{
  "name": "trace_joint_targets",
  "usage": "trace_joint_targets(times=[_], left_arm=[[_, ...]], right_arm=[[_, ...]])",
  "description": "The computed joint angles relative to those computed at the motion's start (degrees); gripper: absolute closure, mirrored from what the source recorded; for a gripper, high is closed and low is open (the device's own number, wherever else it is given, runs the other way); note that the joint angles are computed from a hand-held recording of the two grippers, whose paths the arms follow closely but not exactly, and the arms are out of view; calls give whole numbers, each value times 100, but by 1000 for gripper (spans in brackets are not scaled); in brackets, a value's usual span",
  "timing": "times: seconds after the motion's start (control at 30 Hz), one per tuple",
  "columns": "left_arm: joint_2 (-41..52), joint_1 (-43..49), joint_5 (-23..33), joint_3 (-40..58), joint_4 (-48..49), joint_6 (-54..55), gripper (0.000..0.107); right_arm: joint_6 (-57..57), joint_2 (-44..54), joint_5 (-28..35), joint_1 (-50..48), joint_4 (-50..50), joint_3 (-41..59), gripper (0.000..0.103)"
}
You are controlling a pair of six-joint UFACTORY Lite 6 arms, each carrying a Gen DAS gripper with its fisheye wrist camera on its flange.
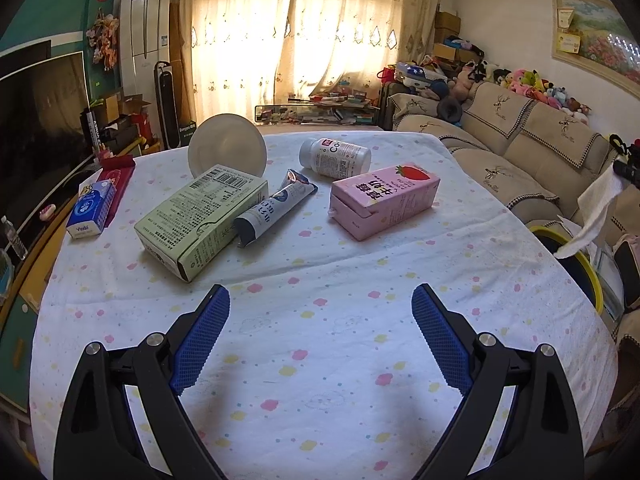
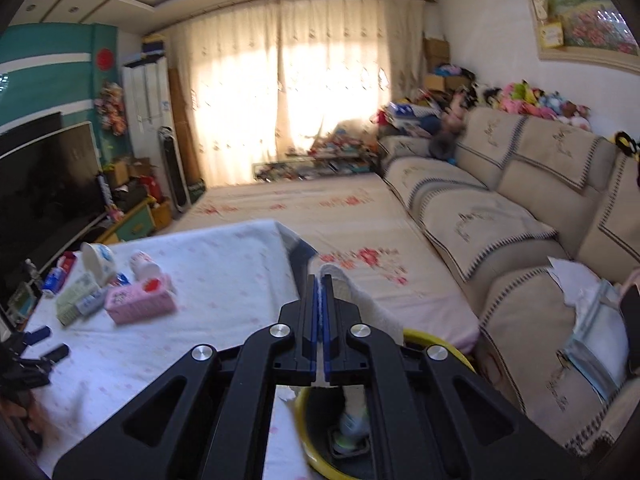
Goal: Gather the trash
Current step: 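Carry the tissue over the yellow bin and release it, then grasp the pink strawberry milk carton with the left tool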
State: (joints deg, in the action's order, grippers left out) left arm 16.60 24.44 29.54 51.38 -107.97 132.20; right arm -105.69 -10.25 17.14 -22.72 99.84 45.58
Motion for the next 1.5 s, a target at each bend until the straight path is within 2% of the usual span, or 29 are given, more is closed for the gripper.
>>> trace_joint_targets(times=[0.13, 0.2, 0.27, 0.33, 0.47, 0.63, 0.8, 0.93, 1.0, 1.1, 1.23, 1.5], left_arm=[[2, 1, 1, 0, -4, -2, 16], [-15, 3, 5, -19, -16, 2, 16], [-16, 1, 3, -21, -8, -7, 16], [-22, -1, -3, -24, 3, -11, 16], [-48, -12, -15, -52, -28, 36, 16], [16, -140, -137, 30, 89, -80, 16], [323, -432, -345, 409, 1118, -1100, 16], [664, -671, -428, 1013, 2396, -2486, 16], [814, -766, -357, 1412, 2976, -3140, 16], [1185, -957, -114, 2298, 3984, -4177, 16], [1941, -1336, -76, 3678, 4731, -4636, 16], [4272, -1843, 843, 7319, 7096, -6923, 16]], right_arm=[[-736, 612, -185, -174, 594, 40, 100], [-1273, 938, -333, -220, 1126, 118, 87], [-1772, 1106, -396, -246, 1709, 109, 79], [-1902, 1164, -352, -327, 1904, 58, 76], [-1294, 1047, -127, -308, 1571, 65, 69], [-963, 976, 37, 382, 1683, 389, 65], [-785, 1362, 62, 1211, 1855, 1109, 63], [-931, 1551, 225, 1562, 2142, 1317, 61], [-1033, 1621, 344, 1604, 2301, 1344, 57], [-1143, 1878, 521, 1607, 2545, 1398, 56], [-811, 2221, 697, 1519, 2382, 1540, 56], [-740, 2375, 893, 1478, 2350, 1621, 52]])
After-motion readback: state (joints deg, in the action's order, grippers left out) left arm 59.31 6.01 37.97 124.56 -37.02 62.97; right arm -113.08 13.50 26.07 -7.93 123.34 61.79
